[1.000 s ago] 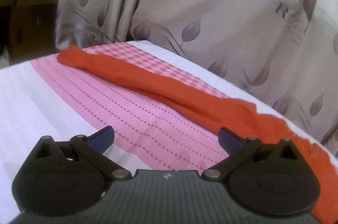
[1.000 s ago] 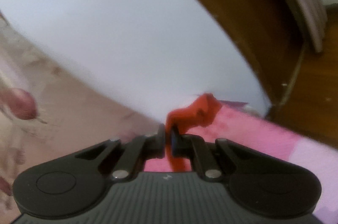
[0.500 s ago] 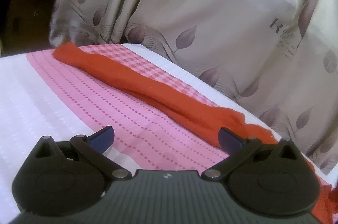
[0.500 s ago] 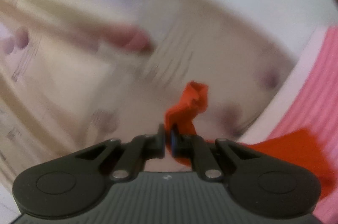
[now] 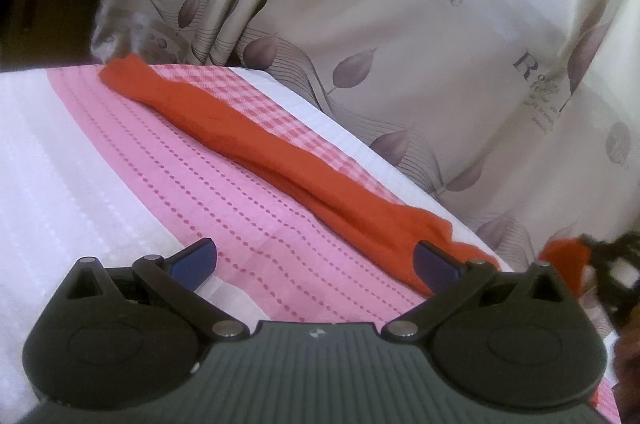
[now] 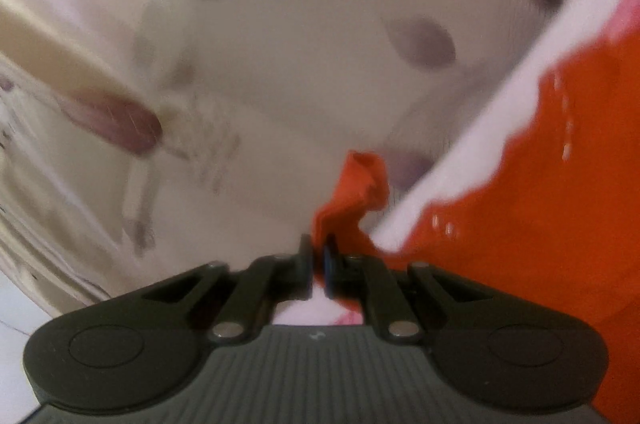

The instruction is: Fold small clothes

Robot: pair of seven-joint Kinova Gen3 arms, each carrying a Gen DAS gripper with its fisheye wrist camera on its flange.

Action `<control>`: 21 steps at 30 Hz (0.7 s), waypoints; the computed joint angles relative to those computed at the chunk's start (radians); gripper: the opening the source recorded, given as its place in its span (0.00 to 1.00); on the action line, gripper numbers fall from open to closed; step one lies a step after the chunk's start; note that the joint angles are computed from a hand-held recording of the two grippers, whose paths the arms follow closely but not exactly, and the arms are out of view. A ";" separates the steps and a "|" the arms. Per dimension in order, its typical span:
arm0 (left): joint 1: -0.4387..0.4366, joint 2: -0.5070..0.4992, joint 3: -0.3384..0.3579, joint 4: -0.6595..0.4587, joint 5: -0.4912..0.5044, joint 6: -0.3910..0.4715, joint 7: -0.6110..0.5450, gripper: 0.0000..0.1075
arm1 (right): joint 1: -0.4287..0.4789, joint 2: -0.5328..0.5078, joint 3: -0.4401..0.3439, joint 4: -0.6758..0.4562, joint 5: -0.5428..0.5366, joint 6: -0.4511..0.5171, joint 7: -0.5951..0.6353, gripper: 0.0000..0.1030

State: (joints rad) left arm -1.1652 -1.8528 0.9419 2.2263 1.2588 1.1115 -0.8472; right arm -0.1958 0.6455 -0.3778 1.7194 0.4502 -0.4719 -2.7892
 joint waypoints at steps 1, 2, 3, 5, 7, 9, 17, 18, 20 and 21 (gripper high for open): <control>0.001 -0.002 -0.001 0.003 0.002 0.000 0.002 0.96 | -0.008 0.008 0.002 -0.006 0.007 0.014 0.006 0.05; 0.000 -0.003 -0.001 0.003 0.004 0.000 0.005 0.96 | -0.018 0.016 0.003 -0.025 0.013 0.040 0.012 0.05; -0.001 -0.004 -0.001 0.003 0.006 0.000 0.006 0.96 | -0.034 0.021 0.009 -0.035 0.008 0.057 0.028 0.05; -0.001 -0.007 -0.002 0.004 0.009 0.001 0.009 0.96 | -0.065 0.031 0.022 -0.042 -0.015 0.079 0.071 0.05; -0.002 -0.008 -0.003 0.003 0.011 0.002 0.012 0.96 | -0.086 0.040 0.026 -0.062 -0.027 0.124 0.116 0.05; -0.002 -0.009 -0.005 0.005 0.012 0.003 0.012 0.96 | -0.087 0.054 0.007 -0.081 -0.018 0.172 0.153 0.05; -0.002 -0.012 -0.008 0.009 0.016 0.007 0.017 0.96 | 0.046 0.147 -0.281 -0.168 0.168 0.426 0.317 0.18; -0.002 -0.012 -0.009 0.009 0.017 0.007 0.017 0.96 | 0.077 0.163 -0.327 -0.164 0.176 0.430 0.340 0.32; -0.003 -0.014 -0.010 0.010 0.019 0.008 0.019 0.96 | 0.142 0.176 -0.396 -0.123 0.143 0.391 0.405 0.46; -0.003 -0.016 -0.011 0.013 0.023 0.006 0.020 0.96 | 0.168 0.157 -0.405 -0.079 0.103 0.350 0.439 0.49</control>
